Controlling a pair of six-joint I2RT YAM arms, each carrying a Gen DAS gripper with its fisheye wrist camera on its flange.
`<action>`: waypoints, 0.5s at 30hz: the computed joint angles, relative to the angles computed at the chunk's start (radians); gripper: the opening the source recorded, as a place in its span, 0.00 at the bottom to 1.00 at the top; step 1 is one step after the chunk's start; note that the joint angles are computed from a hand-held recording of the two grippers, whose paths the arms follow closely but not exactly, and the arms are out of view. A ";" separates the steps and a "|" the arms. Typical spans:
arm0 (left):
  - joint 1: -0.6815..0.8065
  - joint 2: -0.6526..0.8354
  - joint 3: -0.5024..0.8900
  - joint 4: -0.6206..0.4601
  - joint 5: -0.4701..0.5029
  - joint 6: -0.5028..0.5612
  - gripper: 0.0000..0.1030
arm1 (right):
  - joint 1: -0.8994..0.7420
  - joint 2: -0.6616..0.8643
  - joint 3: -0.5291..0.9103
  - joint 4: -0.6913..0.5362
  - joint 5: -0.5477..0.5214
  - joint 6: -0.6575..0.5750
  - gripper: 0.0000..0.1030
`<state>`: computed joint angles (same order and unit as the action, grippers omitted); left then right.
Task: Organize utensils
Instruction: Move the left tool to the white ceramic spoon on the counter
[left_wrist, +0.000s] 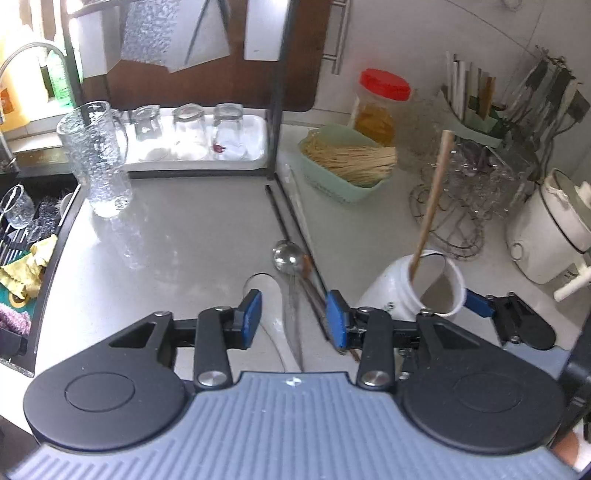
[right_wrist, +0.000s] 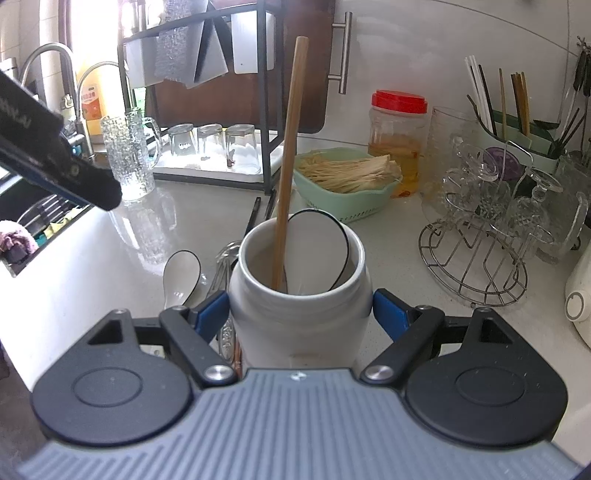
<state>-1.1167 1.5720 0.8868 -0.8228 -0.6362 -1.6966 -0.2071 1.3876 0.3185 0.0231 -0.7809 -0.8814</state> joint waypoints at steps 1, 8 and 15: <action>0.001 0.006 -0.004 -0.005 -0.002 -0.009 0.47 | 0.000 0.000 0.000 -0.002 0.000 0.001 0.85; 0.038 -0.007 -0.107 0.096 0.030 0.000 0.54 | 0.008 -0.008 0.000 -0.003 0.010 0.003 0.85; 0.116 0.030 -0.226 0.316 0.101 0.104 0.55 | 0.007 -0.002 0.019 -0.040 0.017 -0.028 0.85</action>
<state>-1.0007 1.6025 0.6608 -0.5070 -0.5352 -1.5925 -0.2002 1.3853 0.3375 -0.0173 -0.7642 -0.9090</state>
